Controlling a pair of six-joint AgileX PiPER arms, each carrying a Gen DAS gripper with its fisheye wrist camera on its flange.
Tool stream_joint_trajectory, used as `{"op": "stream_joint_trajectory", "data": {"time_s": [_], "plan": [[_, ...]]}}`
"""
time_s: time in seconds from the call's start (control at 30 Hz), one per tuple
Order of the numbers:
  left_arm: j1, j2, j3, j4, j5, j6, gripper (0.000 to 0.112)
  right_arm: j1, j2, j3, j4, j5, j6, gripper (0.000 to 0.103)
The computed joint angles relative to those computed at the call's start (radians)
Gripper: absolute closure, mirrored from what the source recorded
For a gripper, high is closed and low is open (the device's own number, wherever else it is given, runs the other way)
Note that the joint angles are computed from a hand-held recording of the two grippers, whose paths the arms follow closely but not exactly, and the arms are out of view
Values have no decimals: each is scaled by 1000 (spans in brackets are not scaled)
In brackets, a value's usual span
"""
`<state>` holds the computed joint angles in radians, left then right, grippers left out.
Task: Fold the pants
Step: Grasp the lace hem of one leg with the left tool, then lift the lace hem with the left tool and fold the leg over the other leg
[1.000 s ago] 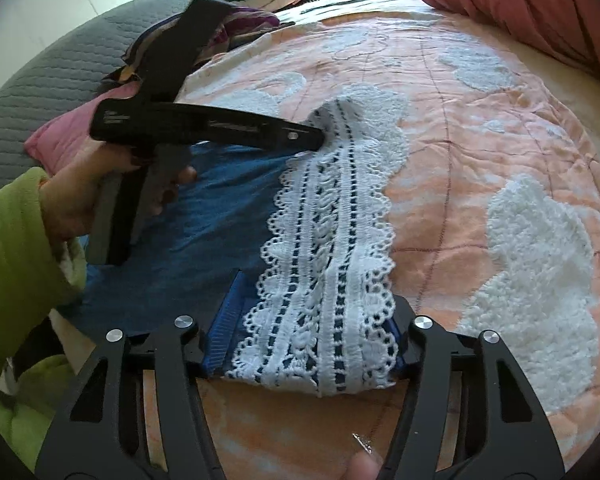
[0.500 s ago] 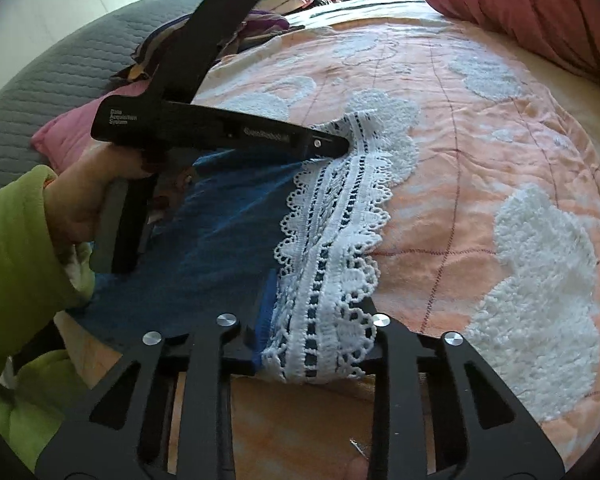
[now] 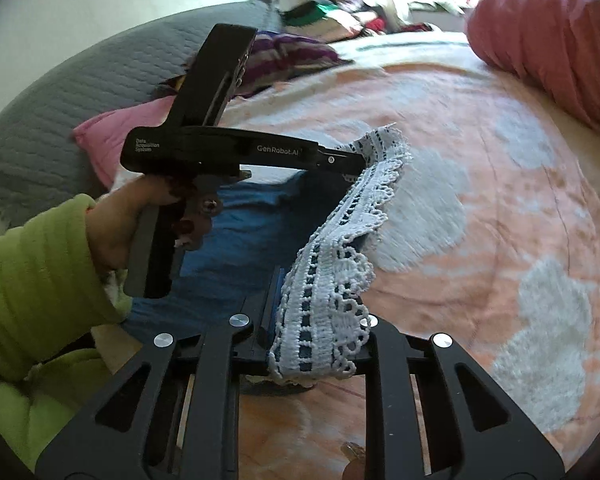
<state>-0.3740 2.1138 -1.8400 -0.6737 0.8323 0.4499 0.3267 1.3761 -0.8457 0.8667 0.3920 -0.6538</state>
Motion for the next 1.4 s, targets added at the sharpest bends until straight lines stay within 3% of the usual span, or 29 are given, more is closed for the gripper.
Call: {"op": "stream_joint_trajectory", "data": {"time_s": [0.23, 0.37, 0.53, 0.67, 0.77, 0.83, 1.07, 1.23, 1.3, 1.4], "plan": [[126, -191, 278, -151, -82, 144, 98, 165, 82, -146, -124, 5, 81, 91], [203, -245, 384, -228, -98, 215, 98, 263, 174, -253, -279, 20, 209, 91], [312, -267, 439, -129, -91, 55, 97, 363, 320, -398, -482, 67, 388, 91], [418, -326, 516, -154, -96, 63, 96, 448, 365, -438, -663, 72, 533, 90], [520, -369, 586, -248, -62, 133, 94, 475, 394, -461, -681, 89, 545, 85], [569, -393, 624, -277, -52, 170, 82, 495, 399, -467, -675, 86, 531, 79], [664, -417, 704, -357, 19, 251, 72, 459, 293, -405, -372, 72, 283, 58], [648, -411, 713, -365, 52, 254, 68, 430, 192, -327, -544, 55, 438, 51], [621, -407, 708, -345, 41, 248, 58, 410, 190, -316, -603, 54, 492, 50], [565, -379, 673, -288, 19, 195, 55, 389, 208, -306, -613, 57, 501, 49]]}}
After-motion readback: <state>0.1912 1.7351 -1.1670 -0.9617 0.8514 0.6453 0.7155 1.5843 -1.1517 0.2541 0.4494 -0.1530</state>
